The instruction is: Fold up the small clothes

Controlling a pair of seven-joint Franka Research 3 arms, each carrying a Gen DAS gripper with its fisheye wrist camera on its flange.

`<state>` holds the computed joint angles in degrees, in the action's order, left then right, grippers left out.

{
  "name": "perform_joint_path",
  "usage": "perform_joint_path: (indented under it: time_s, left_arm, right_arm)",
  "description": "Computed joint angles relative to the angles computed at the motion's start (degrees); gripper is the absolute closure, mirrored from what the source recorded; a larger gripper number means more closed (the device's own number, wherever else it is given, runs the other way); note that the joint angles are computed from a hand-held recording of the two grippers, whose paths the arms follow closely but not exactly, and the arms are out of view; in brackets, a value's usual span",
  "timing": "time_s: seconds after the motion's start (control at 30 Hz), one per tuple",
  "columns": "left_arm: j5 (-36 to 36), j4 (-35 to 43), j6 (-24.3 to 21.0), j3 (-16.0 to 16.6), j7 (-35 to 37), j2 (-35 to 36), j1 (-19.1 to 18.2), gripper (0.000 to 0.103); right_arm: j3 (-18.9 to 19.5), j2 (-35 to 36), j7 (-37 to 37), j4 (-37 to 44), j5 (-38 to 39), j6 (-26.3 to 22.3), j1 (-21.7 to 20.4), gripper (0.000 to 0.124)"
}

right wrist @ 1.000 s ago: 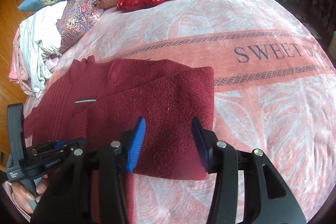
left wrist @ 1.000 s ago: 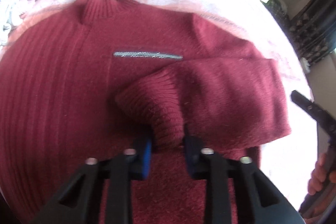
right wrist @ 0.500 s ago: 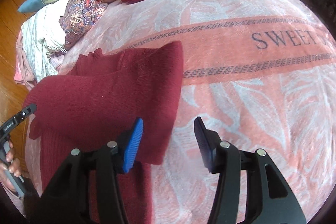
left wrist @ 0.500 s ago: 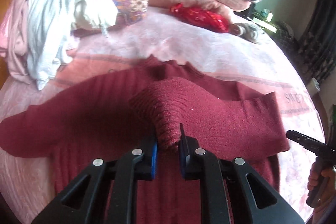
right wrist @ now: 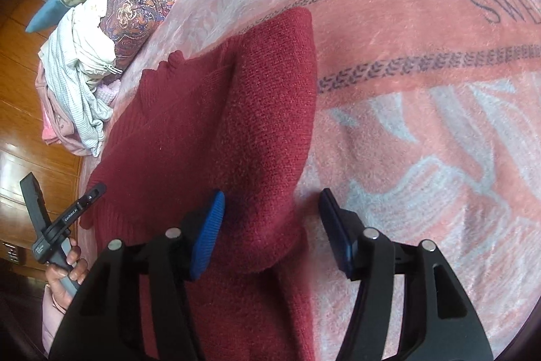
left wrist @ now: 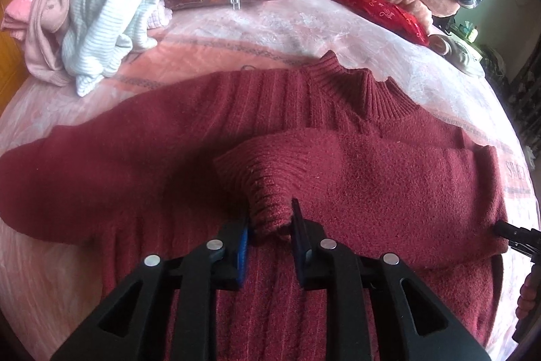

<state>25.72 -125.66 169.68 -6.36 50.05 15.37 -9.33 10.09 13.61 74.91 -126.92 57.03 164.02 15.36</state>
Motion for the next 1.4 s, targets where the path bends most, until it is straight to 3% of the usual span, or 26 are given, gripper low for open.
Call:
perform_joint_path:
  time_s: [0.13, 0.2, 0.27, 0.33, 0.4, 0.43, 0.5, 0.53, 0.57, 0.6, 0.73, 0.83, 1.1, 1.27, 1.4]
  left_arm:
    - [3.7, 0.1, 1.0, 2.1, -2.6, -0.1, -1.9, 0.078]
    - [6.5, 0.4, 1.0, 3.6, -5.1, -0.1, -3.1, 0.07]
    - [9.0, 1.3, -0.4, 4.4, -7.2, 0.5, -3.9, 0.068]
    - [8.0, 1.9, -2.0, 2.8, -6.0, 1.5, -2.6, 0.066]
    - [7.9, 2.6, -4.3, 2.4, -5.8, 2.8, -2.6, 0.063]
    - [10.5, 2.4, -3.6, 3.9, -8.1, 3.0, -3.8, 0.061]
    - [11.7, 2.2, -3.3, 3.9, -8.6, 2.7, -3.6, 0.06]
    - [10.3, 1.9, -3.3, 2.7, -7.2, 2.4, -2.4, 0.058]
    - [6.7, 1.2, -3.1, 0.5, -4.1, 1.6, 0.0, 0.055]
    - [4.7, 0.6, -3.2, -0.3, -2.5, 0.7, 1.1, 0.043]
    - [6.8, -3.4, -3.2, 2.3, -2.9, -4.6, 2.3, 0.017]
    - [3.3, -6.1, -4.7, 2.5, 0.9, -7.7, 6.5, 0.017]
    - [7.2, -7.5, -9.0, 8.6, -2.0, -9.6, 17.1, 0.014]
    - [-1.9, -5.1, -8.6, 9.4, 3.9, -5.4, 23.9, 0.014]
    - [-6.1, -3.5, -7.8, 8.6, 8.9, -2.4, 26.4, 0.014]
  right_arm:
    - [0.3, -1.9, -2.3, -0.7, 2.3, 0.1, -0.2, 0.109]
    - [-1.2, -2.9, 2.1, -1.6, -2.5, 1.2, 1.3, 0.11]
    - [-3.8, -2.5, 11.3, -2.1, -11.9, -0.1, 3.2, 0.111]
    - [-5.2, -1.0, 18.0, -2.0, -19.4, -0.5, 4.5, 0.111]
    - [-5.8, -0.6, 21.6, -2.3, -24.5, 0.5, 5.3, 0.11]
    - [-6.2, -0.7, 23.9, -2.2, -27.1, 0.3, 5.7, 0.11]
    - [-6.4, -1.1, 26.4, -2.1, -30.8, -0.4, 5.8, 0.103]
    - [-6.8, -1.6, 28.3, -2.5, -32.9, -0.3, 6.1, 0.097]
    - [-7.6, -2.4, 31.4, -3.1, -35.5, -0.5, 6.7, 0.083]
    - [-7.6, -3.3, 33.0, -3.7, -37.0, -0.4, 6.7, 0.081]
    - [-8.7, -7.4, 41.1, -5.3, -48.1, 0.7, 7.7, 0.081]
    - [-6.6, -7.7, 40.9, -3.6, -48.3, -0.1, 6.9, 0.081]
    - [-4.8, -0.3, 41.8, 5.8, -49.9, -5.3, 9.3, 0.08]
    - [-5.5, 3.3, 42.9, 10.0, -50.6, -7.1, 10.9, 0.08]
    - [-6.1, 5.8, 43.8, 12.4, -51.6, -8.4, 12.0, 0.08]
